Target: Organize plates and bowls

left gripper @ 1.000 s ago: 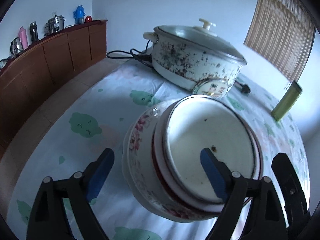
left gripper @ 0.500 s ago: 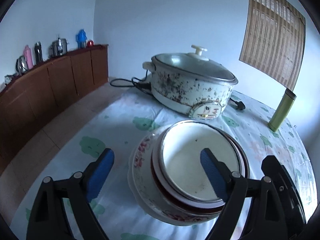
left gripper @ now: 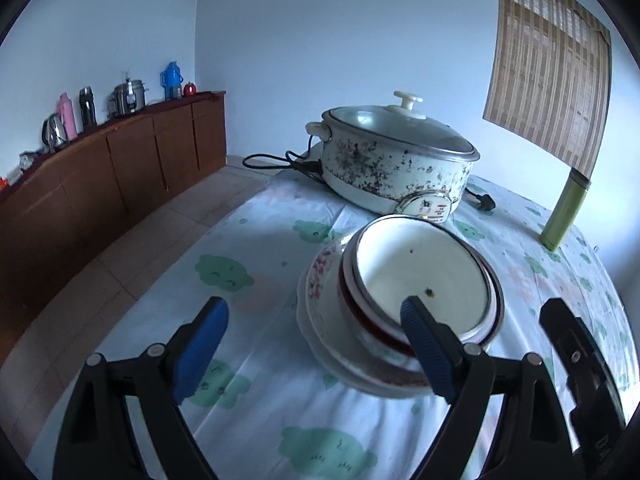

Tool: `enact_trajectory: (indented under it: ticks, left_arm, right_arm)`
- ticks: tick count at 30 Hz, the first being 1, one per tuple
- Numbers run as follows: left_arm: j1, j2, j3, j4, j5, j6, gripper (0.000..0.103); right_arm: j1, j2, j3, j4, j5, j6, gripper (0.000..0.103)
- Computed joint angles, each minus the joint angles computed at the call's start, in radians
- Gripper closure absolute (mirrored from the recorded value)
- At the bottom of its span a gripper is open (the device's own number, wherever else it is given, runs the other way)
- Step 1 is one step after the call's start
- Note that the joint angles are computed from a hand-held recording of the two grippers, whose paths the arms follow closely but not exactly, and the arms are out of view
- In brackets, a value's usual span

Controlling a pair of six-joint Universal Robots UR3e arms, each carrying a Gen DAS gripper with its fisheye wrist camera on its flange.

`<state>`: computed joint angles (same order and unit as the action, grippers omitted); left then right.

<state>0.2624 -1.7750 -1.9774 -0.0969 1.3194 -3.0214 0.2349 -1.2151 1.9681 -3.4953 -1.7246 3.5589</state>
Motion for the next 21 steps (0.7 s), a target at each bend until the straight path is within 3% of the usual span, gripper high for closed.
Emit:
enact_trajectory:
  ticks: [3,6,8,14,21]
  left_arm:
    - [-0.002,0.025,-0.044,0.032,0.024,0.025,0.014]
    - [0.024,0.057,-0.109,0.092,-0.013,0.021,0.014]
    - [0.031,0.065,-0.162,0.177,-0.027,0.025,0.012]
    - [0.0,0.039,-0.297,0.477,0.06,0.027,0.008]
    - [0.082,0.098,-0.43,0.639,-0.033,-0.016,0.0]
  right_arm:
    - [0.015,-0.019,0.034,-0.029,-0.021,0.003,0.021]
    - [0.048,-0.029,0.064,-0.069,-0.068,-0.001,0.02]
    - [0.069,-0.031,0.086,-0.108,-0.101,-0.01,0.02]
    - [0.157,0.008,0.14,-0.307,-0.247,-0.082,0.017]
    - [0.192,0.004,0.19,-0.432,-0.293,-0.118,0.016]
